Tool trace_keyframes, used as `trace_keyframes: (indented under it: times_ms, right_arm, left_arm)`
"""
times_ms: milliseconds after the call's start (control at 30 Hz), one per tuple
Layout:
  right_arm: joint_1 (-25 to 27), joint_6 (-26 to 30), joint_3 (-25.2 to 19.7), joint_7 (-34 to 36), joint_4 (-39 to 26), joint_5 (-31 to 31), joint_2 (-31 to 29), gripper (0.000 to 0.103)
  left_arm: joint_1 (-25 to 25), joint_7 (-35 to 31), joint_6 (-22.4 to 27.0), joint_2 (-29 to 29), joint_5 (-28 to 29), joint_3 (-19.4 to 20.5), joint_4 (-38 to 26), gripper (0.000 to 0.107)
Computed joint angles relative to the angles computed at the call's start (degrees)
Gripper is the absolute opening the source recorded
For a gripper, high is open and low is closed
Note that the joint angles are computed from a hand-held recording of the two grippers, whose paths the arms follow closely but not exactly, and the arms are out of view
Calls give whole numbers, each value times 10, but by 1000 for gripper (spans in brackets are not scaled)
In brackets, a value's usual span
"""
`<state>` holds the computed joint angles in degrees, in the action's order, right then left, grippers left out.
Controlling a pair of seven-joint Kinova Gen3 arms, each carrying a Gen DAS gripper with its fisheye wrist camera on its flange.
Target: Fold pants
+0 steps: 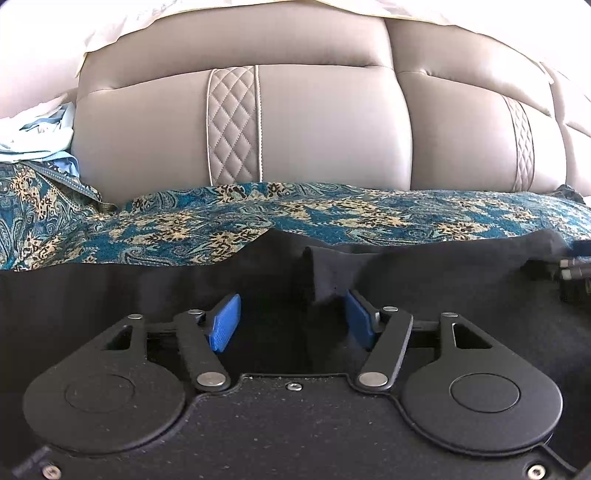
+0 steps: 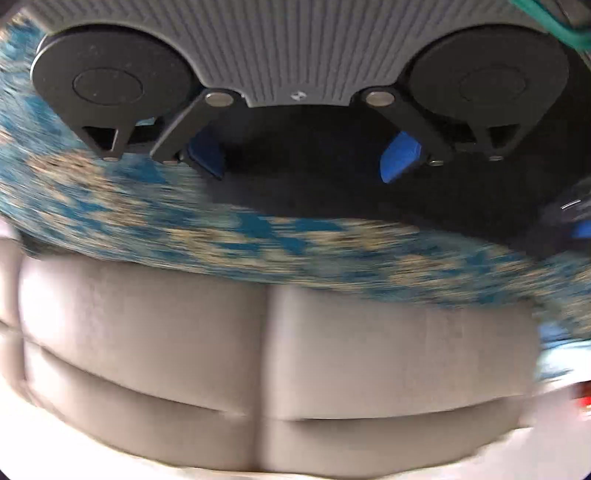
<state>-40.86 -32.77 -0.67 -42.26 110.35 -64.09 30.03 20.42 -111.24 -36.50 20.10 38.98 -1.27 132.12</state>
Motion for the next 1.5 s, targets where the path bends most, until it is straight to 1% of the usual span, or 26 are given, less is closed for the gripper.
trace_keyframes:
  times_ms: [33, 67, 100, 167, 200, 267, 300, 333, 367, 433, 600, 667, 700, 733, 800, 867, 933, 967, 1067, 1167, 1233, 1300, 1367, 1433, 1467, 1500]
  right_arm:
    - [-18, -23, 19, -3, -3, -23, 10, 103]
    - [-25, -36, 27, -6, -7, -47, 14, 103]
    - [-22, -40, 25, -5, -11, -70, 14, 103]
    - [7, -23, -1, 17, -24, -112, 8, 103]
    - [18, -19, -12, 20, -26, -120, 7, 103]
    - [34, -15, -27, 6, -22, -110, 3, 103]
    - [33, -12, -23, -3, -20, -101, 4, 103]
    - [22, -5, -7, -17, -16, -91, 3, 103]
    - [22, 1, -2, -34, -15, -72, 5, 103]
    - [38, -7, -19, -78, 1, -26, -1, 103]
    - [33, -105, -80, -194, 79, 55, -16, 103]
    - [7, -143, -83, -240, 114, 85, -18, 103]
    - [-20, -164, -72, -254, 128, 89, -15, 103]
    - [-46, -185, -62, -260, 140, 85, -12, 103]
    - [-74, -217, -67, -258, 157, 66, -9, 103]
    - [-82, -245, -83, -268, 170, 48, -4, 103]
    - [-75, -263, -106, -279, 176, 30, 1, 103]
    - [-74, -266, -109, -284, 178, 29, 4, 103]
    - [-113, -311, -81, -267, 183, 35, 37, 103]
    - [-108, -364, -98, -299, 186, 46, 65, 103]
    - [-116, -376, -95, -304, 187, 44, 71, 103]
    - [-120, -382, -92, -309, 188, 45, 75, 103]
    - [-131, -382, -83, -303, 183, 36, 78, 103]
    - [-133, -385, -89, -291, 178, 23, 78, 103]
    - [-136, -385, -91, -285, 175, 15, 77, 103]
    - [-132, -389, -101, -279, 173, 7, 74, 103]
  left_arm:
    - [0, 0, -1, 1, 0, 0, 0, 62]
    - [0, 1, -1, 1, -1, 0, 0, 62]
    - [-2, 3, -1, 1, -3, 1, 0, 62]
    - [-5, 10, 1, 1, -8, 2, 0, 64]
    - [-7, 12, 1, 0, -10, 2, 1, 64]
    - [-7, 14, 2, 0, -11, 1, 1, 65]
    - [-6, 14, 2, 1, -10, 1, 0, 65]
    - [-5, 13, 1, 1, -9, 0, 0, 65]
    - [-5, 14, 2, 1, -10, 0, 0, 65]
    - [-5, 13, 2, 1, -9, 0, -1, 66]
    - [-6, 18, 2, 0, -10, 1, 0, 67]
    - [-8, 23, 2, 0, -14, 1, 1, 67]
    - [-9, 24, 2, 0, -15, 1, 2, 67]
    - [-8, 25, 2, 0, -15, 1, 1, 68]
    - [-9, 26, 3, 0, -17, 1, 1, 68]
    - [-11, 30, 2, 0, -21, 1, 2, 68]
    - [-13, 36, 2, 0, -26, 2, 3, 68]
    - [-14, 39, 1, 0, -29, 3, 4, 68]
    - [-18, 47, 2, 0, -38, 3, 5, 69]
    - [-19, 53, 2, 0, -43, 3, 6, 70]
    - [-17, 51, 3, 0, -39, 1, 5, 72]
    - [-9, 40, 5, 1, -21, -4, 1, 79]
    - [4, 18, 13, 2, 20, -12, -8, 94]
    - [-3, 5, 27, -4, 43, -8, -14, 95]
    - [0, -10, 39, -10, 59, -12, -18, 95]
    - [12, -34, 58, -20, 80, -27, -19, 95]
